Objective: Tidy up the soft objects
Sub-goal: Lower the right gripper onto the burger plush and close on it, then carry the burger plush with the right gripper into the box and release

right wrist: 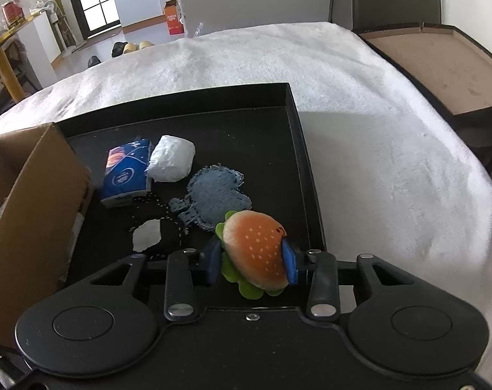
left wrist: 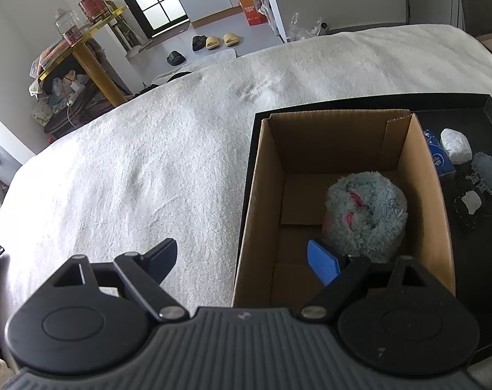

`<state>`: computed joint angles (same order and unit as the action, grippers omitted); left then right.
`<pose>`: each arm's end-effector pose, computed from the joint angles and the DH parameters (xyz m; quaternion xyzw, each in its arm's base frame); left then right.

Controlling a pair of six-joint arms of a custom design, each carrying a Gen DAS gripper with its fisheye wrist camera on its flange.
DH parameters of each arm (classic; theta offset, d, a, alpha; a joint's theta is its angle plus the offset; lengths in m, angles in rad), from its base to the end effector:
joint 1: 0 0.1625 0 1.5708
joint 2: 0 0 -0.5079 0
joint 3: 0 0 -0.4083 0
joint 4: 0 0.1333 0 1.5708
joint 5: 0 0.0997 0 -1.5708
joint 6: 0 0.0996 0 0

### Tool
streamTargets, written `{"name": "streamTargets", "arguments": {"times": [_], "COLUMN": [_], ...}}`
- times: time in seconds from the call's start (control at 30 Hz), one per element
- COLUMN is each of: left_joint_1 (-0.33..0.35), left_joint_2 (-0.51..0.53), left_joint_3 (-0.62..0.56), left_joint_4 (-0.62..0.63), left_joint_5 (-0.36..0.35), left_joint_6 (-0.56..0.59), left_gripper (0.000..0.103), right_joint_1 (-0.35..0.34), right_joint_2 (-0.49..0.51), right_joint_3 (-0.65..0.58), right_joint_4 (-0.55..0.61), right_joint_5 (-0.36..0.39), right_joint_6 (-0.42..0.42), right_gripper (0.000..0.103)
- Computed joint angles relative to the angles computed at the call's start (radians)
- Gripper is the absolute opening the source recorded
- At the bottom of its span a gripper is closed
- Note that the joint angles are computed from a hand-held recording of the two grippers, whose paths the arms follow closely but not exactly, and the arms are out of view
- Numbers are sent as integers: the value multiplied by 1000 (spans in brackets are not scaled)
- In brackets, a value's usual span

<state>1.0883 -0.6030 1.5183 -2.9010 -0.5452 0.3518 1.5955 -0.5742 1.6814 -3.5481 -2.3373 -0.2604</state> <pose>-0.1681 -0.7917 0.1198 0.2531 0.8205 -0.2104 0.4674 0.0822 -0.7263 0.1031 -0.0365 -0.8549 0.3483 0.3827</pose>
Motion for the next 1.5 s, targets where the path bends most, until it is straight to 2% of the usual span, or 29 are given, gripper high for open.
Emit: {"name": "streamTargets", "arguments": {"times": [0.5,0.7,1.17,1.5], "left_joint_1": [4,10,22,32], "left_joint_2": [-23,-36,-56,-67], "left_joint_3": [20,26,35,34], "left_joint_4": [-5,-3,-3,11], "left_joint_5": [-30,-53,-97,-131], "left_joint_6": [-13,-24,-37,-47], "left_gripper": [86,86,86,86], "right_joint_1": [56,80,139,175], "right_joint_2": [-12,-8,10,29], "right_joint_3": [36,33,-13,-56], "right_joint_4": [-46,-82,-120,-84], "right_joint_5": [-42,-45,22,102], "right_joint_6": [-16,-49,-182,-255], "right_gripper": [27,25,23,23]}}
